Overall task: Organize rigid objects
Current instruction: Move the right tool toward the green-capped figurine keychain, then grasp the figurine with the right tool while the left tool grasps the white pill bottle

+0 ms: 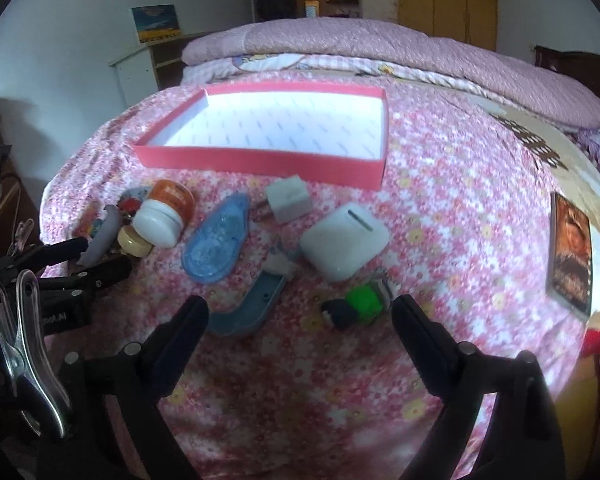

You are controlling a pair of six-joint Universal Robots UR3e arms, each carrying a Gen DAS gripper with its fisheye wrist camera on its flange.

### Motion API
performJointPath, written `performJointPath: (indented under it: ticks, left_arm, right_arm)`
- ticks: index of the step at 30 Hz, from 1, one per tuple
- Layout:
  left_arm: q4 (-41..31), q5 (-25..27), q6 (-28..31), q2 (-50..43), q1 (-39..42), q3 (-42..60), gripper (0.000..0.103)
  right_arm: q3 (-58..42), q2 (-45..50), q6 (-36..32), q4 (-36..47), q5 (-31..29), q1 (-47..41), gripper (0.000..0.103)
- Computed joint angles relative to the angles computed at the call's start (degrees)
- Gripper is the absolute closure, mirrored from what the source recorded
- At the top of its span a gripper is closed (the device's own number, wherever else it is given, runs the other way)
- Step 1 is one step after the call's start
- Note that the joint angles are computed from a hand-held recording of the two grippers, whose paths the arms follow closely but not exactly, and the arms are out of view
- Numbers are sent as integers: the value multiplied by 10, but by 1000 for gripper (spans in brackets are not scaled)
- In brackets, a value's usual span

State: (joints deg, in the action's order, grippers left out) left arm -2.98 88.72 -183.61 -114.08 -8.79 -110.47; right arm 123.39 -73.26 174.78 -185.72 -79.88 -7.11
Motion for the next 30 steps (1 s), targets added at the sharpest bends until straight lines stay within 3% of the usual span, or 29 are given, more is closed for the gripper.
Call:
performJointPath:
  ticks: [6,15,20,22,24,25,30]
  left_arm:
    - [15,-13,12,12,11,-22,14]
    - [36,-32,25,33,27,-50,14]
    - [43,-39,32,45,30,-58,14]
    - [51,-45,39,53,34,-68,14]
    - [49,-43,42,55,33,-69,14]
    - [49,-44,44,58,35,-73,14]
    - [58,-35,49,62,33,-85,15]
  right_arm:
    - [3,-9,-14,22,36,-20,12]
    - [42,-22,-39,-10,59,-63,17]
    - [15,-1,-61,14,81,-77,36]
    - [10,15,-65,1,74,-71,39]
    - [5,28,-67,-4,62,-64,49]
    - [1,34,-66,3,66,-65,61]
    - [16,39,-53,-22,75,-77,76]
